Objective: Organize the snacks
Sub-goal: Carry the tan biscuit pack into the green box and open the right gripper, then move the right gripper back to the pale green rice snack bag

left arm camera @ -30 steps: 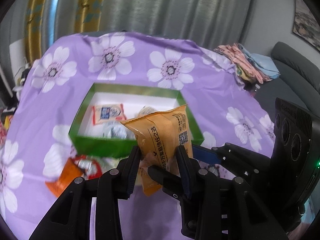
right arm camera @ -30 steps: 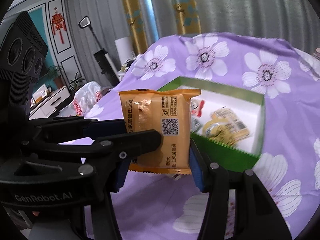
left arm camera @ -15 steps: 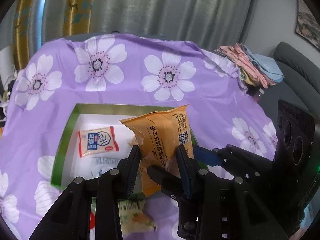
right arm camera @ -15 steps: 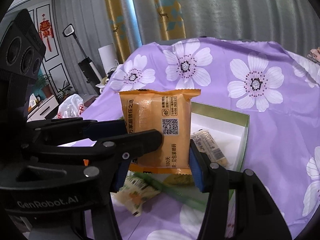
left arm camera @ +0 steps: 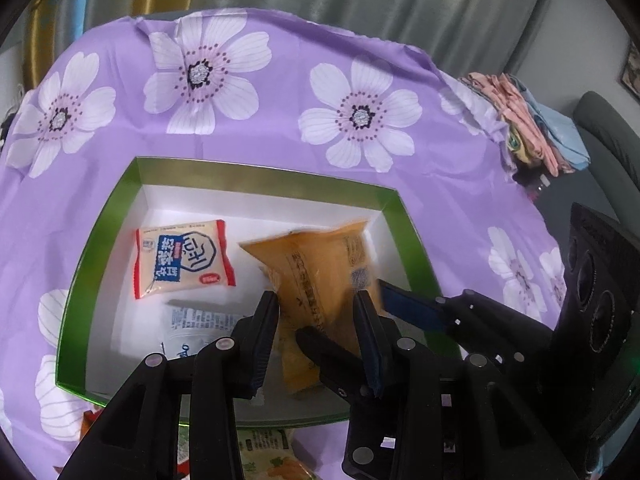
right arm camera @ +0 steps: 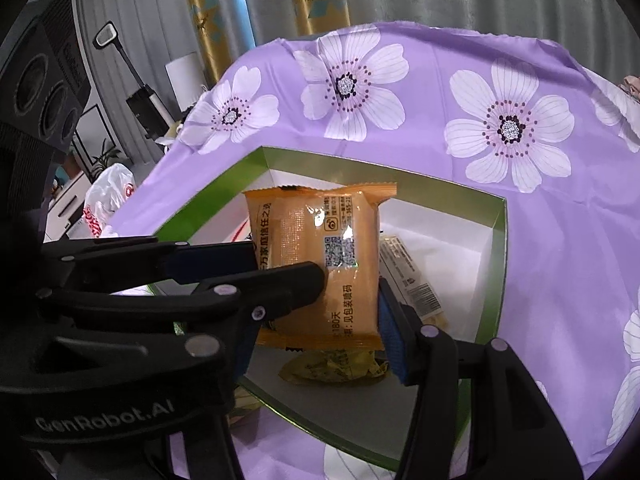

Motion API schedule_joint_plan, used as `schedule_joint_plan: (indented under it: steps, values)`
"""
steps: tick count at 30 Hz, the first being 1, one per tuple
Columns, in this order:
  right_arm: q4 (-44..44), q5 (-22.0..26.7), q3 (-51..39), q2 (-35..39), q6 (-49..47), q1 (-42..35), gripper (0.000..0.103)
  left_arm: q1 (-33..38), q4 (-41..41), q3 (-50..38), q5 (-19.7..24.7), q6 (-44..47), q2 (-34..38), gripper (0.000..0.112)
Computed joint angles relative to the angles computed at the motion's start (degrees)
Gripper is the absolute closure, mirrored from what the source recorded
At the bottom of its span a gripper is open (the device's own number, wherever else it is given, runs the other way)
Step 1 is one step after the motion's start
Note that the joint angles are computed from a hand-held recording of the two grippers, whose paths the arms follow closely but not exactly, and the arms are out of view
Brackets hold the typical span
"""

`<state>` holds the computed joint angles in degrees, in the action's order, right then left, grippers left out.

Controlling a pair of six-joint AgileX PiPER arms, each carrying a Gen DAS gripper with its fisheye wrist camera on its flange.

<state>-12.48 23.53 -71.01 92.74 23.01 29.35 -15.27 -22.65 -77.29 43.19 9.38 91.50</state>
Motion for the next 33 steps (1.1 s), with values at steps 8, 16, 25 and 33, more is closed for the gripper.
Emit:
schedule_joint_plan:
  steps: [8,16,25,33]
  values:
    - [-6.03,0.01,3.15,-3.37,6.41,0.2,0.033,2.85,0.68,2.14,-0.07,-1.17,-2.75,0.033]
    - [-9.35,-2.13,12.1,-11.51,12.39,1.53,0.029,6.59,1.59,8.01,0.47,-1.25,-9.81,0.031]
    - [-14.68,-2.41,19.76,-17.8,21.72,6.88,0.029,4.86,8.43,16.55,0.2,-7.52,-19.34,0.031]
    - [-19.74,0.1,22.7,-21.02,29.66,13.9,0.029,-1.77,22.41,20.95,2.17,-20.0,-26.85,0.031]
